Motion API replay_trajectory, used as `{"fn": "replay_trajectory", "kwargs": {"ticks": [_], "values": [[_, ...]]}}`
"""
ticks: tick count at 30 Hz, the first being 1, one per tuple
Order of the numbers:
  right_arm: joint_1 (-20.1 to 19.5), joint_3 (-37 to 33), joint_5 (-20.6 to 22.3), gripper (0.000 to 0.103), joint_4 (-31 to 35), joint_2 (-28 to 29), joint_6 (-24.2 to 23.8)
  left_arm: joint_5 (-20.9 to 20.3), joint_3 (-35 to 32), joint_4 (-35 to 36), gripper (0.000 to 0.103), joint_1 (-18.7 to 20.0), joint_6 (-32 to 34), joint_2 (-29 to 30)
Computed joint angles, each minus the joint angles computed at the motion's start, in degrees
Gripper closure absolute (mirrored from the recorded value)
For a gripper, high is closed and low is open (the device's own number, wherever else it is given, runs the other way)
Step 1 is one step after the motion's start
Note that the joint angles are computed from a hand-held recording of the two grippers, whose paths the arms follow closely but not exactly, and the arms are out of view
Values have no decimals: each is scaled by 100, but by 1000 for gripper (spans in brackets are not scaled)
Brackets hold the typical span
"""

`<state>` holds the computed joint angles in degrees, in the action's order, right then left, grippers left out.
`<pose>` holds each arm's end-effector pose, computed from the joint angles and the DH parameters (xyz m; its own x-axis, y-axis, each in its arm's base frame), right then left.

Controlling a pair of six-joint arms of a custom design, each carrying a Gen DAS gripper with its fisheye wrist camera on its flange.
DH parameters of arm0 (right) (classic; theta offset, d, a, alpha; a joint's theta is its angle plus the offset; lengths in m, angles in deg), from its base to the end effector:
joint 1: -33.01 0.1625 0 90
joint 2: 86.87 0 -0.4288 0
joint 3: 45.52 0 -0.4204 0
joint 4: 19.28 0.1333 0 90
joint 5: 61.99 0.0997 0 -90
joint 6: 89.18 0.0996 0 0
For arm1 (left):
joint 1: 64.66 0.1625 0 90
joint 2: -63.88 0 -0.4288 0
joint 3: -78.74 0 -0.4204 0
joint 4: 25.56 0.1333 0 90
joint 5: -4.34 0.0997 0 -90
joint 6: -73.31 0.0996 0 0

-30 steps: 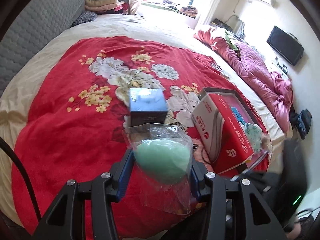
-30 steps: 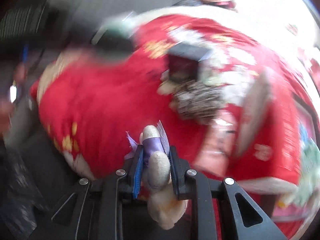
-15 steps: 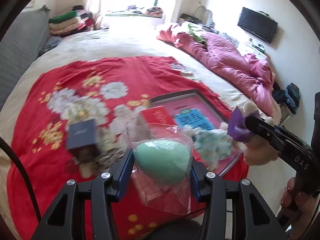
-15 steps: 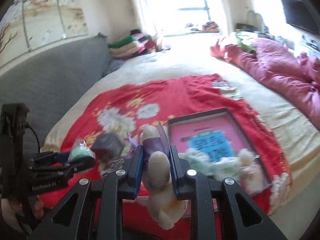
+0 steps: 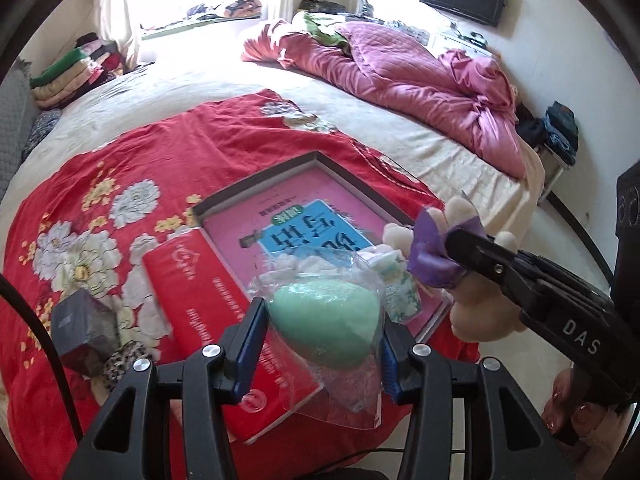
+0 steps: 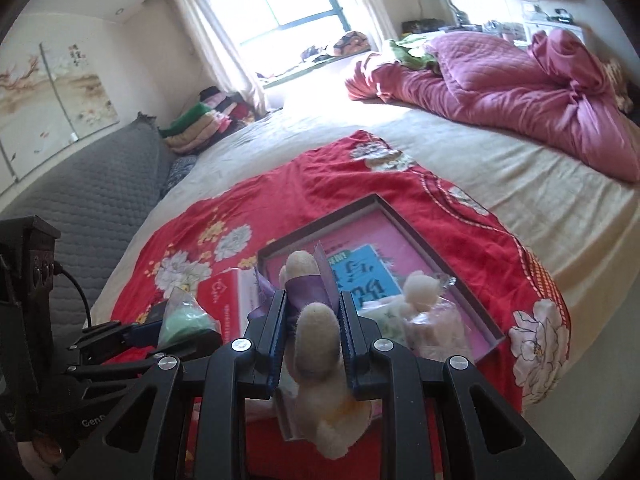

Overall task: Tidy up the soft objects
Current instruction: 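Lower and release the sponge with the left tool while the right tool releases the bunny into the tray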

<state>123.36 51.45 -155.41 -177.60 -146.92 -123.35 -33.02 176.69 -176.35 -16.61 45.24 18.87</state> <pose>0.1316 -0.6863 0.2486 -0.8231 -0.4587 0.3348 -0.5651 0.7202 -0.4025 -0.2855 -0.6355 0.0840 -0.7739 -0.0600 -0.6305 0.3378 0.8030 -0.4910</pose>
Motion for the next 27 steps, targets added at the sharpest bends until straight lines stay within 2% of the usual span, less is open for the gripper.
{"fn": "replay_trajectory", "kwargs": {"ticks": [8, 16, 27], "values": [[-230, -231, 64, 78, 51, 190, 252, -311, -623, 310, 53, 205, 222, 589], [-319, -648, 103, 78, 277, 529, 436, -290, -1042, 662, 53, 416, 254, 845], [-275, -1000, -336, 76, 163, 986, 268, -247, -1372, 748, 53, 586, 351, 1020]]}}
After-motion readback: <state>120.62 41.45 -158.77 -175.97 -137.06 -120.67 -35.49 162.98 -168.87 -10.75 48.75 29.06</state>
